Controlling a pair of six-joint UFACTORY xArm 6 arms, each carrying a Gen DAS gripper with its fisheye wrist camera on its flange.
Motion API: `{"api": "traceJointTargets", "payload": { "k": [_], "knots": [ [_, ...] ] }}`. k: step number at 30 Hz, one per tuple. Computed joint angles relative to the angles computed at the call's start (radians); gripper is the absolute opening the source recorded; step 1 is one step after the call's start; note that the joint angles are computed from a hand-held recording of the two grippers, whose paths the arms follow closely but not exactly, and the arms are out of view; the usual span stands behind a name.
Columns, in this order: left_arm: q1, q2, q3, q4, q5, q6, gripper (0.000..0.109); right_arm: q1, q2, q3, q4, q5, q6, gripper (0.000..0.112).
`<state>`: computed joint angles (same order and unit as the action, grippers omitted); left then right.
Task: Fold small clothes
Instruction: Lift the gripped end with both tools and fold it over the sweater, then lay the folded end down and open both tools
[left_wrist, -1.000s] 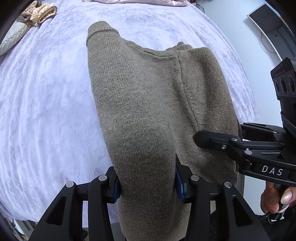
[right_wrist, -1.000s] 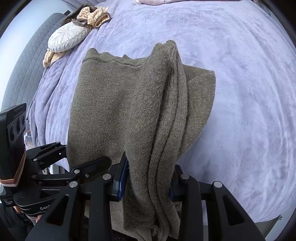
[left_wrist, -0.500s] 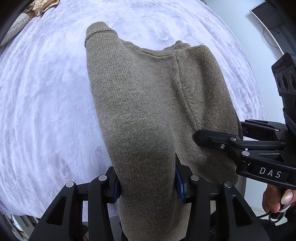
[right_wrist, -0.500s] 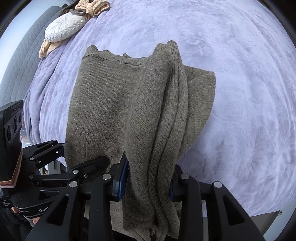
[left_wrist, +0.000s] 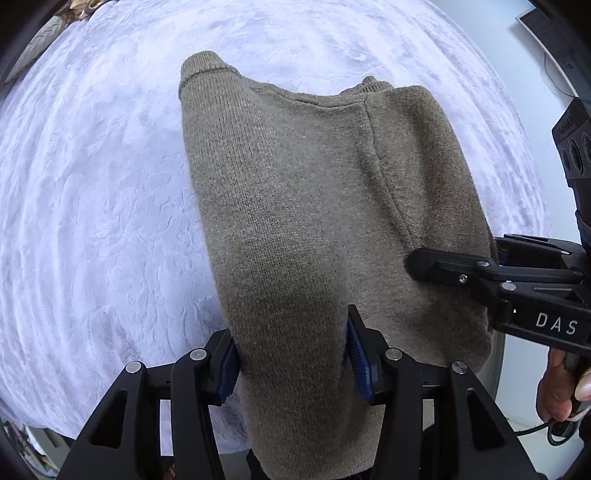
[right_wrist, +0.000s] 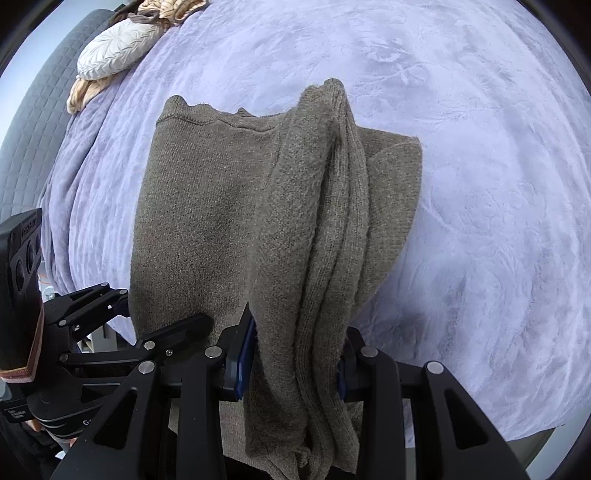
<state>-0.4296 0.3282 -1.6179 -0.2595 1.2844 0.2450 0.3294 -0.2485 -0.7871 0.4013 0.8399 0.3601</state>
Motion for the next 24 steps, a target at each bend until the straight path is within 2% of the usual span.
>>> {"api": "traceJointTargets", "payload": {
  "k": [4, 5, 6, 7, 8, 10, 13, 18, 21, 24],
  "knots": [
    [-0.018, 0.079, -0.121, 0.026, 0.046, -0.056, 0.067, -0.023, 0.039, 0.002, 0.023, -0.005, -0.041, 0.037],
    [-0.020, 0.088, -0.128, 0.036, 0.043, -0.064, 0.071, -0.027, 0.046, 0.004, 0.031, -0.009, -0.050, 0.038],
    [-0.027, 0.090, -0.127, 0.068, 0.028, -0.080, 0.080, -0.031, 0.053, 0.008, 0.043, -0.014, -0.059, 0.038],
    [-0.038, 0.097, -0.148, 0.086, 0.029, -0.092, 0.082, -0.034, 0.056, 0.014, 0.053, -0.018, -0.064, 0.039],
    [-0.038, 0.105, -0.161, 0.085, 0.038, -0.087, 0.082, -0.038, 0.059, 0.021, 0.065, -0.023, -0.070, 0.040],
    [-0.040, 0.114, -0.188, 0.099, 0.052, -0.085, 0.082, -0.047, 0.065, 0.030, 0.084, -0.030, -0.076, 0.049],
    [-0.036, 0.055, -0.165, 0.134, 0.012, -0.058, 0.082, -0.061, 0.044, 0.041, 0.089, -0.023, -0.064, 0.052],
    [-0.047, -0.050, -0.087, 0.139, -0.018, 0.029, 0.082, -0.022, -0.086, 0.046, -0.097, -0.024, 0.001, 0.053],
    [-0.061, -0.133, 0.050, 0.173, -0.050, 0.084, 0.082, 0.029, -0.137, 0.039, -0.057, -0.025, -0.157, 0.053],
    [-0.039, -0.200, 0.194, 0.215, -0.058, 0.103, 0.082, 0.065, -0.091, 0.009, -0.033, -0.021, -0.261, 0.052]
  ]
}}
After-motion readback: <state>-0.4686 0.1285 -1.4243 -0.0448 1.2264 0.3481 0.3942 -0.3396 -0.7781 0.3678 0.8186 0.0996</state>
